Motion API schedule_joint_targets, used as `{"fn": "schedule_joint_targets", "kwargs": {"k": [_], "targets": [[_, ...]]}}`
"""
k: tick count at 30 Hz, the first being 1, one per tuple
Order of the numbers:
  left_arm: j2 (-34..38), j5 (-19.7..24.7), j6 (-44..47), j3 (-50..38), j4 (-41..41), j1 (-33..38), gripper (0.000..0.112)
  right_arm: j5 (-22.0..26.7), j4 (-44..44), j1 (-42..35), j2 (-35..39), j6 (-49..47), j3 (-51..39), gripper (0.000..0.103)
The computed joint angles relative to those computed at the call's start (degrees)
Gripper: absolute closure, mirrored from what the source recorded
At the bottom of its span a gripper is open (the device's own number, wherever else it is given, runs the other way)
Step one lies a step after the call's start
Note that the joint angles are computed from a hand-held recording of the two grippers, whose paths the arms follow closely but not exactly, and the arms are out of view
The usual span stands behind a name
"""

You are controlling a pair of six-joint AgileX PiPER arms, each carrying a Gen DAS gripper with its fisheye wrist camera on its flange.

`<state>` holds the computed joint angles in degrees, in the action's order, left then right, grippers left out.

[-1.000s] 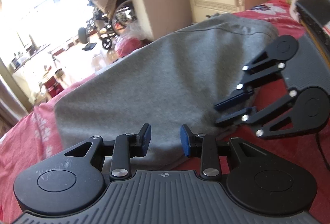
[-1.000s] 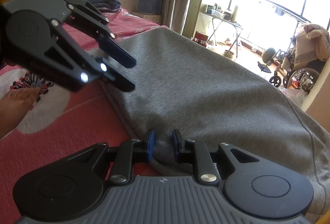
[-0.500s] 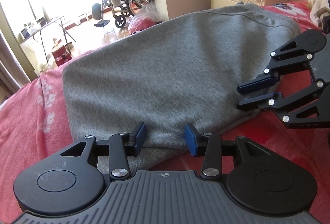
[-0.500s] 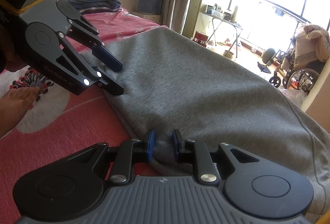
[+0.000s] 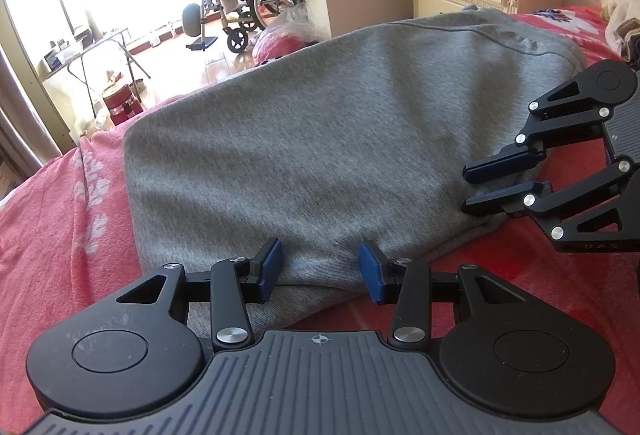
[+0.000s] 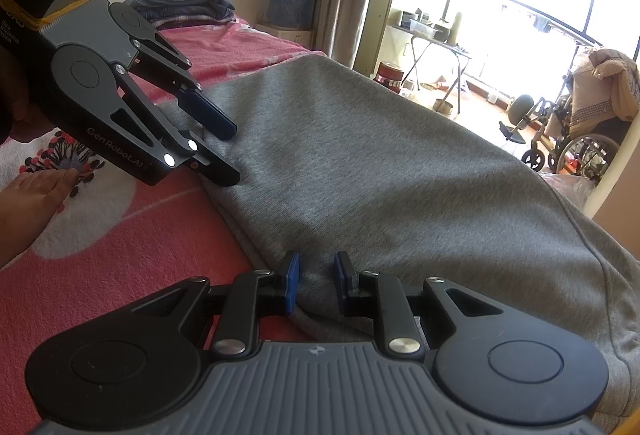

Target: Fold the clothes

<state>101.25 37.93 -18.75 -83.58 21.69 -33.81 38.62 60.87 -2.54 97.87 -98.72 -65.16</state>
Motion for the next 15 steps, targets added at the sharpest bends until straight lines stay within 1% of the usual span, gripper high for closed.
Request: {"fn": "schedule_joint_targets", "kwargs": {"k": [2, 5, 11, 15], "targets": [[0.00, 0.08, 0.03, -0.05, -0.02, 0.05, 0.069, 1.15, -2.11, -0.20, -0.01, 2.56, -1.31, 0.080], [0.04, -0.02, -0.45, -0.06, 0.04, 0.11, 0.069, 3.70, -5.22, -0.72, -0.28, 5.98, -4.41, 0.079], [-0.51, -1.84, -0.39, 1.20, -1.11, 0.80, 0.069, 7.69, -4.22, -0.30, -0.32, 10.51, -9.45, 0.079], [-0.95, -3.12, 0.86, 2.02, -2.90, 1.56, 0.069, 7.49, -4.58, 2.65, 1.18, 10.53, -9.85, 0.080]]}}
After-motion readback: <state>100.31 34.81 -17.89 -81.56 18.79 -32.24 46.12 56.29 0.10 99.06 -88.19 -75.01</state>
